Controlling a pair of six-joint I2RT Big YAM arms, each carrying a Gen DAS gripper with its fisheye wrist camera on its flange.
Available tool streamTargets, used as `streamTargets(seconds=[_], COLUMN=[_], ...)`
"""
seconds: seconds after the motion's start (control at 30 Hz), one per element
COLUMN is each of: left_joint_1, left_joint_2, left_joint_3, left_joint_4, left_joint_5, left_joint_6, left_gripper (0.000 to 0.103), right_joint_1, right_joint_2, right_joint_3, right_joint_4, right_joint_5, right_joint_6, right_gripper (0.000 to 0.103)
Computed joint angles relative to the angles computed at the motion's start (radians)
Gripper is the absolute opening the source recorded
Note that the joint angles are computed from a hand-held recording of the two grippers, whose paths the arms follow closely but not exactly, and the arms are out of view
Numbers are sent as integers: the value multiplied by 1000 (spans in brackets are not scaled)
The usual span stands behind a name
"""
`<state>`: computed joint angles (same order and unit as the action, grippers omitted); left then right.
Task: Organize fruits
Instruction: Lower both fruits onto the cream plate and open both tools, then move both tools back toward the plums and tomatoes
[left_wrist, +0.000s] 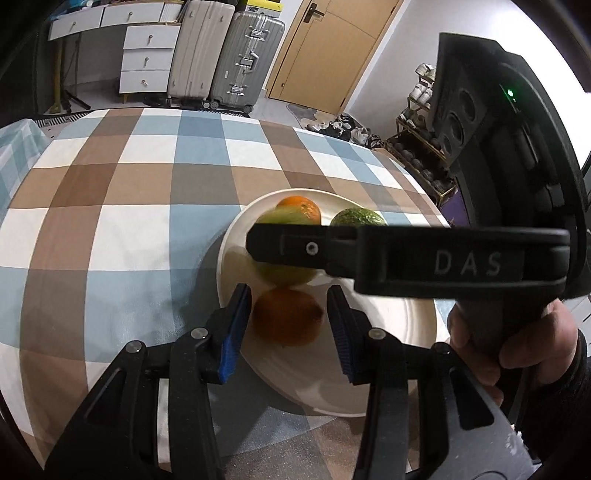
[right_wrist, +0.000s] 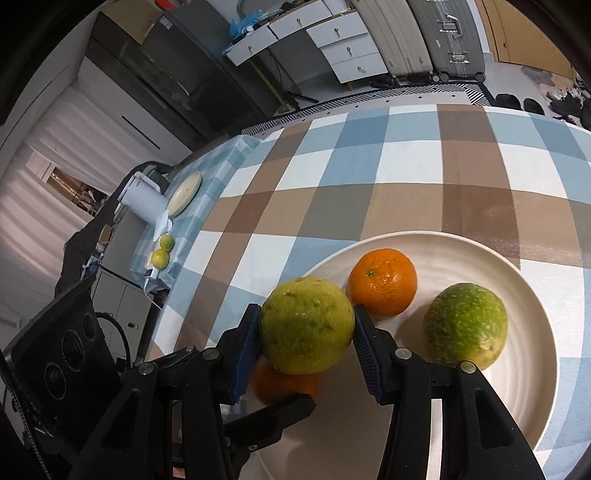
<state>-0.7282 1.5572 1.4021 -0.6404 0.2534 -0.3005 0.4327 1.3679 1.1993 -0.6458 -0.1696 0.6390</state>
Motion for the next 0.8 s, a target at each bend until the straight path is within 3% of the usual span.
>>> streamTargets(seconds=[0.17, 0.23, 0.4, 0.7, 0.8], left_joint_1=[-6, -14, -21, -70, -95], left_joint_2=[-23, -39, -90, -205, -249], left_joint_3=[-9, -16, -41, -84, -103], left_joint_4=[6, 2, -4, -55, -73], left_joint_5=[-21, -51, -79, -188, -227], left_joint_6=[3, -1, -18, -48, -54], left_gripper=[60, 74, 76, 85, 87], right_joint_1=[1, 9, 34, 205, 288], right_joint_2=[-38, -79, -199, -444, -501], right_joint_3=[-32, -60, -143, -247, -261], right_joint_4=[20, 36, 73, -1, -44], right_joint_5=[2, 22, 74, 430, 555], right_joint_6=[29, 35, 74, 115, 134], right_gripper=[61, 69, 77, 99, 101])
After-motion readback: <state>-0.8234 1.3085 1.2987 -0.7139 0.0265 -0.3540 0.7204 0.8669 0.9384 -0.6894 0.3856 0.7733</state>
